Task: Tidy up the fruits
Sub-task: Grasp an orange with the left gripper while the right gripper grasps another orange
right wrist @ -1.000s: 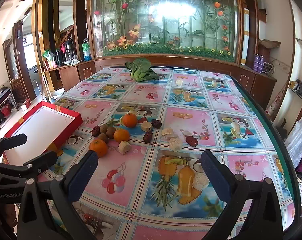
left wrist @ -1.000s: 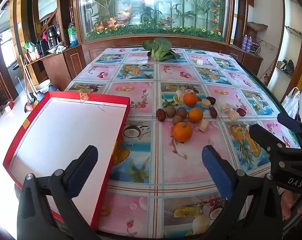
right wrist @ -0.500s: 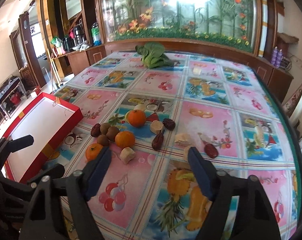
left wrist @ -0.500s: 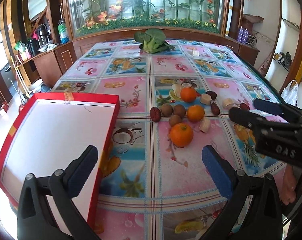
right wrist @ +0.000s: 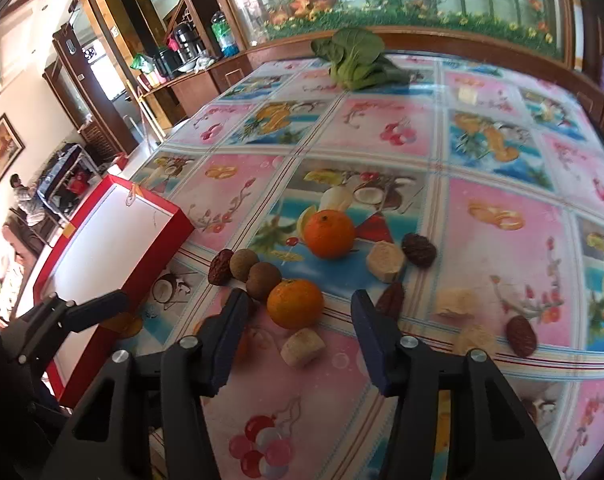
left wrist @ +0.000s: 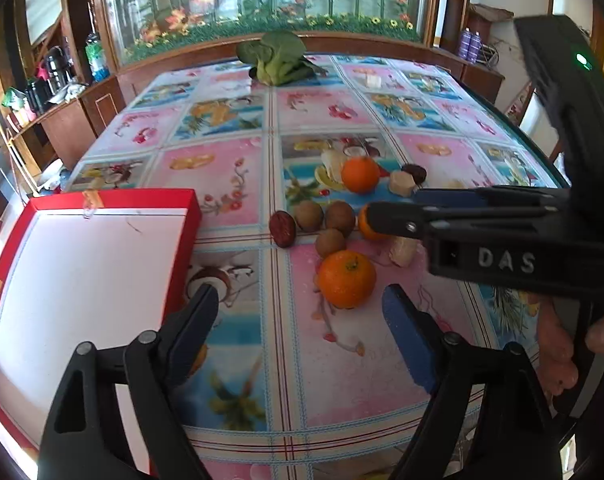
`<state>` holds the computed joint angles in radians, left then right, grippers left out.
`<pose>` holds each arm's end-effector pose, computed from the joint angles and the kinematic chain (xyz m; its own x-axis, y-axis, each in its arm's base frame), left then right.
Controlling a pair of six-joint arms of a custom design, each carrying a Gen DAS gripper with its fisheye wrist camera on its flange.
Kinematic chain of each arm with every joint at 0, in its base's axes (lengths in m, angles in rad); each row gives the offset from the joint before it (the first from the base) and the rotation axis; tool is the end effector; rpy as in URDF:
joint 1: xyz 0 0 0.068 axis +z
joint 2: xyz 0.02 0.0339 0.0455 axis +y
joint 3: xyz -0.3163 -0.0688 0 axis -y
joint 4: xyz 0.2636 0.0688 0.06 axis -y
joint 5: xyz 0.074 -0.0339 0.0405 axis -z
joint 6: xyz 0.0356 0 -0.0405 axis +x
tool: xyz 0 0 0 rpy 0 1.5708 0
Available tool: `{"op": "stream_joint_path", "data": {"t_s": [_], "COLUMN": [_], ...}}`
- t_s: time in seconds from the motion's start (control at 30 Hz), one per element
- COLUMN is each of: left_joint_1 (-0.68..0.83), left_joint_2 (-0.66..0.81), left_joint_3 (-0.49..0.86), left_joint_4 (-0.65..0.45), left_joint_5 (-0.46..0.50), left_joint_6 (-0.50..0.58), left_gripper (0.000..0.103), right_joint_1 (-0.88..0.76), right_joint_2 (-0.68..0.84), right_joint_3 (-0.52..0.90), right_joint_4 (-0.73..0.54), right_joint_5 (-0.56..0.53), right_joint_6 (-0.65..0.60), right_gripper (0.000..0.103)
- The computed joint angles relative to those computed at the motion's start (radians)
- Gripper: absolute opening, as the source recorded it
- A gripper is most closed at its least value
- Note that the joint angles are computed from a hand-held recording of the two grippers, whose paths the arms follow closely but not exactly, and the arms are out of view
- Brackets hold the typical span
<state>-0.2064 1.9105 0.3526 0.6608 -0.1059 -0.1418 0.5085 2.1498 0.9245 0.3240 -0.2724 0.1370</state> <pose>0.2524 -0.0490 0.0634 -0.7769 0.0191 -0.6293 0.0297 0.9995 -0.0064 0.3500 0.2060 0.0656 -0.7625 -0.2744 -0.5860 -0.5155 0.8050 0.2937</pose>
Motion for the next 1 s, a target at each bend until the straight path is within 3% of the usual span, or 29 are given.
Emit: {"op": "stream_joint_path", "data": {"t_s": [0.07,0.23,0.4,0.53,0.73,1.0], "left_joint_1": [0.005,0.015,0.015,0.019,0.023,0.023], "left_joint_2": [0.006,0.023,0.055,0.085,0.116,0.066], "left_joint_3": [0.008,0.040,0.082,0.116,0.138,0.090], "left_joint_4": [-0.007,-0.043,-0.070,-0.088,-0.086,-0.050], "left_joint_5": [0.019,0.071,0.096,0.122,0.163,0.162], "left_joint_6": [0.005,0.002,-0.002,0.002,0.004,-0.006], "left_gripper": [0.076,0.075,0.071,0.058,0.038,0.037], "right_joint_1": [-0.003,-0.005,-0.019,-0.027,-0.033,-0.036], "right_joint_2": [0.017,0.044,0.059,0.067,0.055,-0.030], "right_joint_3": [0.023,0.054,0.074,0.077,0.054,-0.061], "right_joint_4": [-0.018,-0.048,-0.069,-0.060,-0.031,0.083], "right_joint_5": [-0.020,-0.041,-0.065,-0.083,-0.084,-0.057], "right_joint_6": [0.005,0.010,0.010,0.012,0.018,0.050], "right_gripper": [0.049,0.049,0.038,0.032,0.031,0.031]}}
